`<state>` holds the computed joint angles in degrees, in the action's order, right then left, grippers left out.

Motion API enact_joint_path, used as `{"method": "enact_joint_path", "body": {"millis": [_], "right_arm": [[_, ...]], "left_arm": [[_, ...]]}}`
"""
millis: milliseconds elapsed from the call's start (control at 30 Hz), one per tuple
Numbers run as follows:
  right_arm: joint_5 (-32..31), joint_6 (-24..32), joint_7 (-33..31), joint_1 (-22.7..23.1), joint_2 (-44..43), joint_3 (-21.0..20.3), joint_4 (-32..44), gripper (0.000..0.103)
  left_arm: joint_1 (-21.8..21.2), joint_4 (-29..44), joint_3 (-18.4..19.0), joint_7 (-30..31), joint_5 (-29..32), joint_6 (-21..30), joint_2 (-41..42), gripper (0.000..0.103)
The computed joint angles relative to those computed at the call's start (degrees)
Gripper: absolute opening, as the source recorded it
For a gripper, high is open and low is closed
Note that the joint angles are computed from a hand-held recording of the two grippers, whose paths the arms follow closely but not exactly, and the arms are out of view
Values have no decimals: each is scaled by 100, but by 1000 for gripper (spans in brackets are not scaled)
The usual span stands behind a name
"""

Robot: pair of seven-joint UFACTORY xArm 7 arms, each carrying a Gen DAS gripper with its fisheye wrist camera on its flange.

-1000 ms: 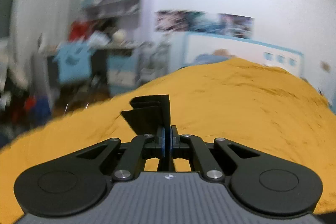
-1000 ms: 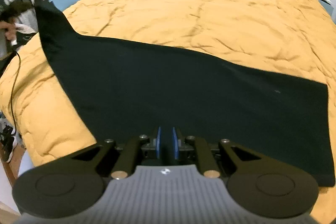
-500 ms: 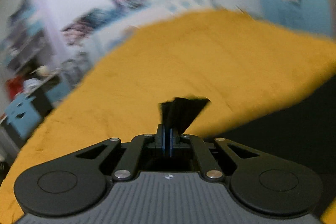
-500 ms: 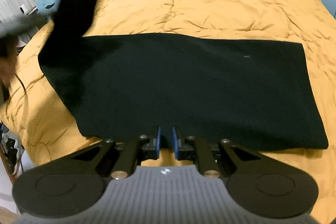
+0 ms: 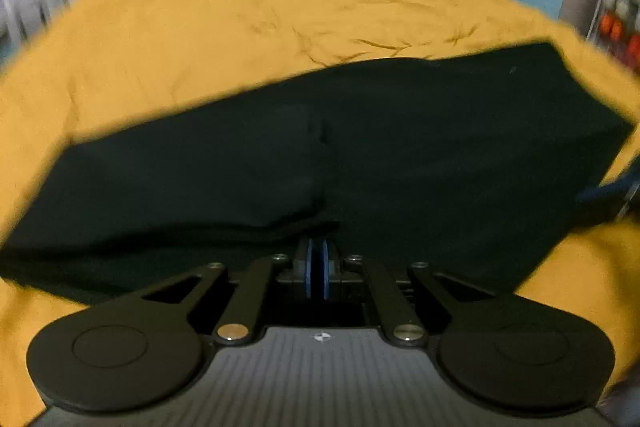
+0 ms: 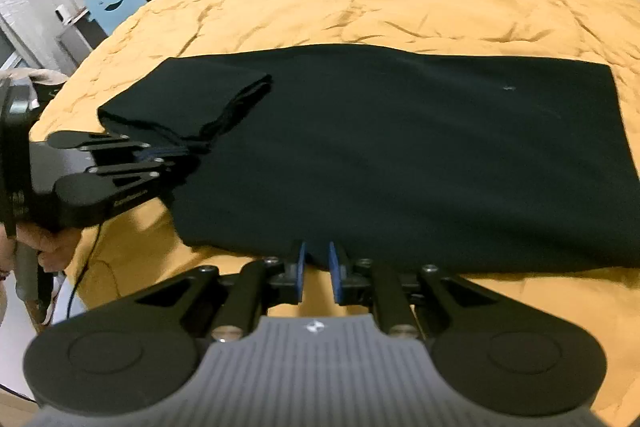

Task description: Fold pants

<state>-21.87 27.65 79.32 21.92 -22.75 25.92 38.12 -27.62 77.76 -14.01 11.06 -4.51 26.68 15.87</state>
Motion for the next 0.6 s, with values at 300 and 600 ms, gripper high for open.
{"method": "enact_joint_path", "body": {"millis": [300, 600], "right_arm": [[-214, -374, 70, -204, 325, -53, 236, 21], [-1075, -1644, 900, -779, 1328, -161, 807, 33]], "left_arm": [[684, 74, -478, 1004, -2770, 709, -179, 16], [401, 247, 18, 292, -2442, -122, -64, 18]]}}
